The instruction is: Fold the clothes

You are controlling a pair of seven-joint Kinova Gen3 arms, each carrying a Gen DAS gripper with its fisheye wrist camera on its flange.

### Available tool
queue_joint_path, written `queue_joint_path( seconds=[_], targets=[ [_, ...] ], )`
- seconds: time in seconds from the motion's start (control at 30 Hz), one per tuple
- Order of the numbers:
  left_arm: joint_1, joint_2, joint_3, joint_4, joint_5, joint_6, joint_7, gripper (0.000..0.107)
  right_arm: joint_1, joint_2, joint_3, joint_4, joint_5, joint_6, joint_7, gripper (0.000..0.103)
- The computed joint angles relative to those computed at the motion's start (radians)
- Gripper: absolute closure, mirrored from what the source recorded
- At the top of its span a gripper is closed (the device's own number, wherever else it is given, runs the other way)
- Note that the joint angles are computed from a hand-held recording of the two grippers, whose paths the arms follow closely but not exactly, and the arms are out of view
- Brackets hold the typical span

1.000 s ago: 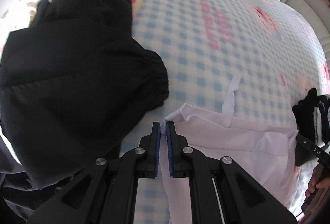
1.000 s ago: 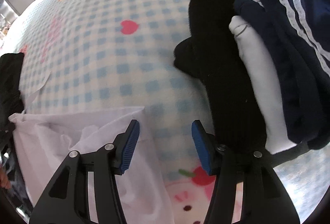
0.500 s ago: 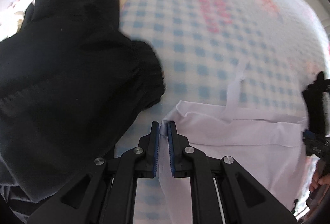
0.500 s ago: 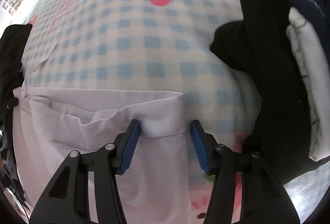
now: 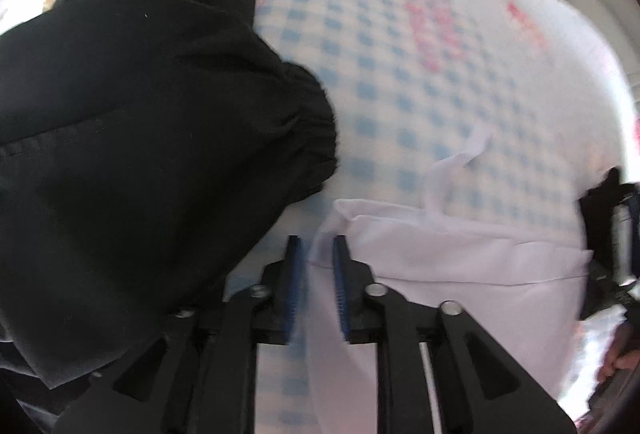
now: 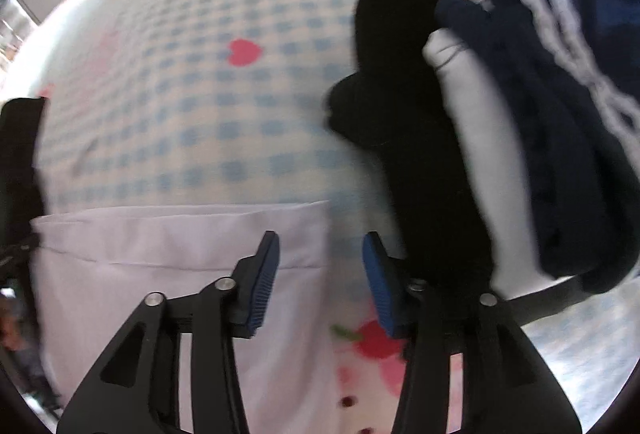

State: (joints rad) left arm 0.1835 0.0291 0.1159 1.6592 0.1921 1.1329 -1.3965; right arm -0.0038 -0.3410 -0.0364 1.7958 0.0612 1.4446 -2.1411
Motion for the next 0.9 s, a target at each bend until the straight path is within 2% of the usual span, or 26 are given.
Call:
queue_joint_path(
  seconds=[0.03, 0.1, 0.13, 0.2, 0.23, 0.27, 0.3, 0.4, 0.5, 0.53, 0.6, 0.63, 0.67, 0.73, 0.83, 0.87, 0.9],
  targets=[
    [-0.01, -0.008, -0.008, 0.009, 0.031, -0.009, -0.029, 0.064, -0.008, 0.0, 0.025, 0.005, -0.028, -0.004, 0.029, 0.046],
    [-0.03, 0.003, -0.01, 0.01, 0.074, -0.002, -0.085, 0.064, -0.016, 0.015, 0.039, 0.026, -0.051, -0.011, 0.07, 0.046],
    [-0.023, 0.019, -0.011, 0.002, 0.077, 0.009, -0.105, 0.065, -0.018, 0.021, 0.048, 0.037, -0.067, -0.016, 0.091, 0.05],
    [-0.015, 0.054, 0.0, -0.018, 0.069, 0.032, -0.131, 0.07, -0.018, 0.028, 0.05, 0.045, -0.08, -0.027, 0.117, 0.071],
    [-0.004, 0.069, 0.01, -0.03, 0.054, 0.037, -0.142, 0.081, -0.019, 0.025, 0.049, 0.04, -0.083, -0.031, 0.13, 0.079],
    [0.011, 0.08, 0.017, -0.042, 0.03, 0.039, -0.136, 0.096, -0.021, 0.019, 0.049, 0.033, -0.088, -0.033, 0.144, 0.097],
    [0.022, 0.086, 0.02, -0.052, 0.01, 0.04, -0.121, 0.097, -0.021, 0.012, 0.045, 0.026, -0.087, -0.036, 0.153, 0.098],
    [0.035, 0.075, 0.008, -0.069, -0.008, 0.016, -0.087, 0.1, -0.017, -0.017, 0.014, 0.002, -0.046, -0.043, 0.155, 0.1],
    [0.005, 0.059, -0.003, -0.08, 0.027, -0.006, -0.094, 0.1, -0.012, -0.011, -0.024, -0.042, -0.01, -0.051, 0.122, 0.1],
    [-0.012, 0.061, 0.008, -0.084, 0.029, -0.01, -0.092, 0.1, -0.012, -0.006, -0.016, -0.045, -0.012, -0.054, 0.12, 0.1],
    [0.011, 0.083, 0.0, -0.092, -0.017, -0.018, -0.065, 0.101, -0.008, 0.014, -0.004, -0.037, -0.023, -0.075, 0.103, 0.1],
    [0.028, 0.101, -0.007, -0.093, -0.055, -0.027, -0.038, 0.107, -0.01, 0.038, 0.006, -0.023, -0.039, -0.091, 0.089, 0.1],
    [0.044, 0.119, -0.024, -0.092, -0.078, -0.037, -0.026, 0.107, 0.004, 0.053, 0.034, 0.004, -0.054, -0.103, 0.091, 0.1],
    [0.02, 0.143, -0.013, -0.109, -0.074, -0.025, -0.007, 0.107, 0.024, 0.082, 0.095, 0.021, -0.108, -0.107, 0.112, 0.1],
    [-0.01, 0.124, -0.004, -0.134, -0.019, 0.002, -0.047, 0.105, 0.041, 0.095, 0.096, -0.022, -0.127, -0.066, 0.103, 0.094],
    [-0.021, 0.118, 0.003, -0.144, -0.004, 0.012, -0.056, 0.098, 0.038, 0.087, 0.072, -0.044, -0.102, -0.043, 0.096, 0.089],
    [-0.014, 0.102, -0.002, -0.137, -0.006, 0.006, -0.067, 0.091, 0.032, 0.076, 0.051, -0.063, -0.08, -0.023, 0.091, 0.079]
  ],
)
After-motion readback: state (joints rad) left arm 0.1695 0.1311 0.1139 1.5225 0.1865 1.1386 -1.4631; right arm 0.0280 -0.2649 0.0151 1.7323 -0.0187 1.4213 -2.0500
